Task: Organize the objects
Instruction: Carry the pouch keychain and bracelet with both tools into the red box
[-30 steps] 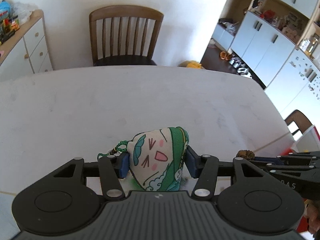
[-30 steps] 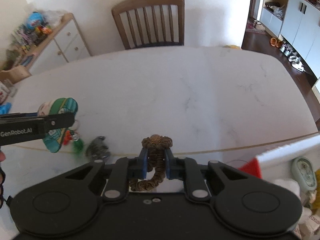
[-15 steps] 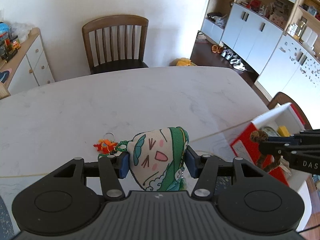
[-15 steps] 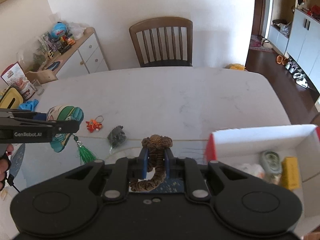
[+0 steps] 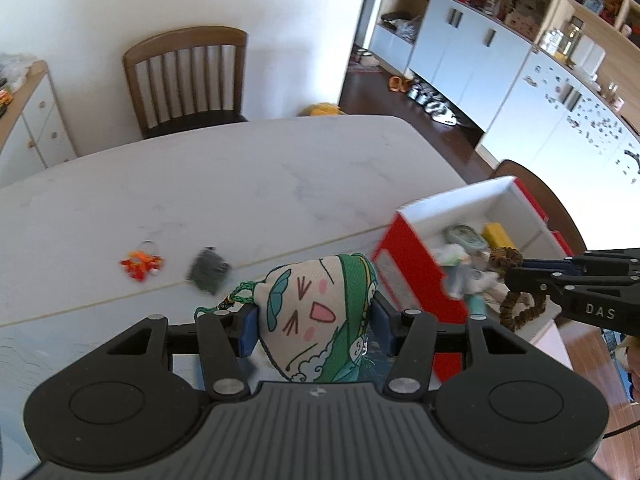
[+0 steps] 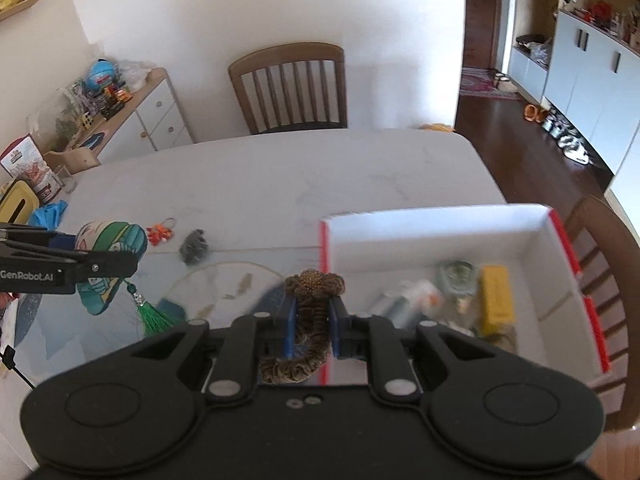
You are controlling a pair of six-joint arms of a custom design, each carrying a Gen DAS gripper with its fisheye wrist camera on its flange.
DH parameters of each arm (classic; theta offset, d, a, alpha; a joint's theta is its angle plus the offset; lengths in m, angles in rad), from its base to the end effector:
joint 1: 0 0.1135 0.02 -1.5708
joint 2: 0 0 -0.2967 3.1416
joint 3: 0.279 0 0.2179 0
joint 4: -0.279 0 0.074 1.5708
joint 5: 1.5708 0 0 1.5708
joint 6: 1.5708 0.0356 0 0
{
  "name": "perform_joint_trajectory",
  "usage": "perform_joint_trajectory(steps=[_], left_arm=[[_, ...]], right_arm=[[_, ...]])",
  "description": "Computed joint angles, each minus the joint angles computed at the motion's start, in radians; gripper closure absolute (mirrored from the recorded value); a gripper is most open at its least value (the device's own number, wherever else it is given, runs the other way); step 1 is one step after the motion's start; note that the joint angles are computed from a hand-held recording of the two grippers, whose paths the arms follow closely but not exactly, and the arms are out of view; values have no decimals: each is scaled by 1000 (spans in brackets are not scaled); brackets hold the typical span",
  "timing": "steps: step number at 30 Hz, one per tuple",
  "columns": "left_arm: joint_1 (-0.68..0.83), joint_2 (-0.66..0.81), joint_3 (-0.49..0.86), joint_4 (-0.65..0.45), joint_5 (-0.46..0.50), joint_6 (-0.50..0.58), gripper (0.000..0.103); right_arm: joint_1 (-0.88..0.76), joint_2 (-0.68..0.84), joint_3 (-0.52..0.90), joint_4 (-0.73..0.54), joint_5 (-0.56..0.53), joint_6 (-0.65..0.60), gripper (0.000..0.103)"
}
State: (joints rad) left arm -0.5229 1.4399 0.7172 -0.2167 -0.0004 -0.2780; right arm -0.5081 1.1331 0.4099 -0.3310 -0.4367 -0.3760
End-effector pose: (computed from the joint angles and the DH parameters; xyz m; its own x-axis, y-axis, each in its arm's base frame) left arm 0.2103 -0.1212 0.2257 -0.8095 0.1499 -0.5677 0.2881 0.9438 -0.1617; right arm 0.1327 -0.0567 0.1962 -0.8015 0.0655 -0.5945 -0.0386 0.9862 0.1607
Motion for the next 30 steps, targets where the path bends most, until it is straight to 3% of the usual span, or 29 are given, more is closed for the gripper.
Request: perform_joint_trajectory(steps=[6,13,18,30], left_arm=[[-180,50,81,-26,-64,-108,49],[-340,185,254,-46,-135,-171,49],[-407,303,383,-47,-175,-195,49],[-493,624,681,-130,-231,-177,49]], right_arm=[[-357,97,55,-116,-131,-332,87],[-563,273,141,-123,-176,-508,87],[-630,377,192,-101,-183,-561,87],[-629,591,286,29,-127,-539,87]])
